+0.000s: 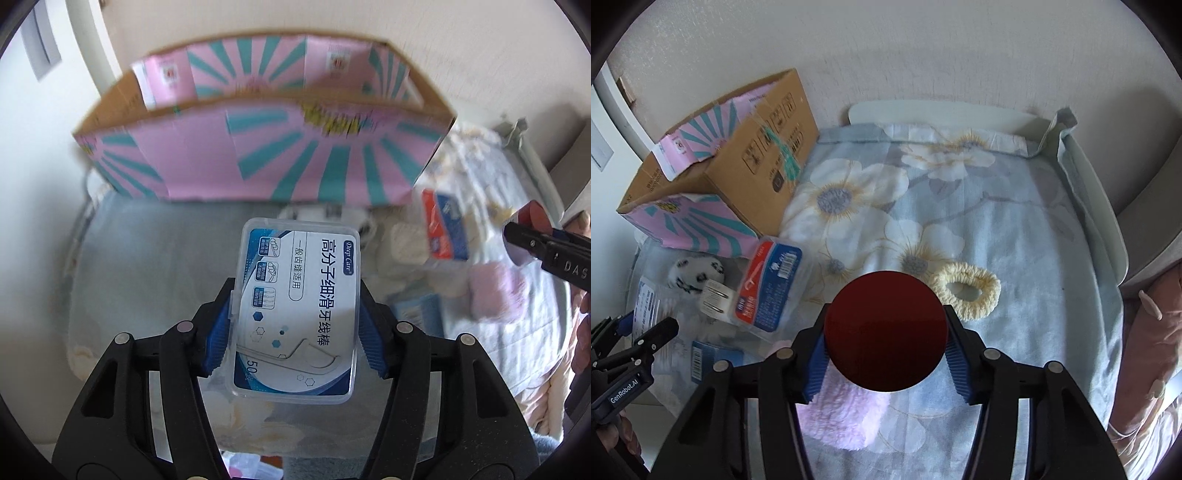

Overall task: Organize objects
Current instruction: 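Grasp the clear floss-pick case with the left tool while the right tool grasps the red-lidded jar, then carry the floss case and red jar up and over into the cardboard box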

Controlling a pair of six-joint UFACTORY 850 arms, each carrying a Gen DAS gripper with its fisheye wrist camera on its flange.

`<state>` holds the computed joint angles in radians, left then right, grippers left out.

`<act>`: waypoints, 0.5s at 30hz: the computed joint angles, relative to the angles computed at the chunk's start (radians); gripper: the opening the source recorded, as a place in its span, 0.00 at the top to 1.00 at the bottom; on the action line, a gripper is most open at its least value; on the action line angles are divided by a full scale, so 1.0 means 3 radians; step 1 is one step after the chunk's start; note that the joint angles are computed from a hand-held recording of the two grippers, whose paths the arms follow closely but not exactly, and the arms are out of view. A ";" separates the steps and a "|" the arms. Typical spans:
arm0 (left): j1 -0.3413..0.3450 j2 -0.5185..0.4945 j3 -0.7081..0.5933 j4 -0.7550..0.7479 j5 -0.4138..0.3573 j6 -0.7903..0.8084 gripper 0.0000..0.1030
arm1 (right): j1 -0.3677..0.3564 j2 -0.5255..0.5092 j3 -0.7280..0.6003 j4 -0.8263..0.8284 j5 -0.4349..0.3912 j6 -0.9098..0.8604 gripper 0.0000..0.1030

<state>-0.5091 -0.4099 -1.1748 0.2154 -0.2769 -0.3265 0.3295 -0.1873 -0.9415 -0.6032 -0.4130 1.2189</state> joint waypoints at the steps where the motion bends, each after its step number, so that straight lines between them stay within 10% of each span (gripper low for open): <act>1: 0.0028 0.0036 -0.0005 -0.0046 0.0017 0.0080 0.45 | 0.0022 0.0045 0.0001 -0.0089 -0.0030 0.0074 0.50; 15: 0.0104 0.0514 -0.0500 -0.0138 -0.0097 0.0457 0.45 | 0.0258 0.0594 -0.0195 -0.0775 -0.0741 0.0618 0.51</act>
<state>-0.4778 -0.2556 -1.3248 0.1738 -0.3061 -0.1895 0.4069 -0.0091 -0.9999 -0.8356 -0.6354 1.4042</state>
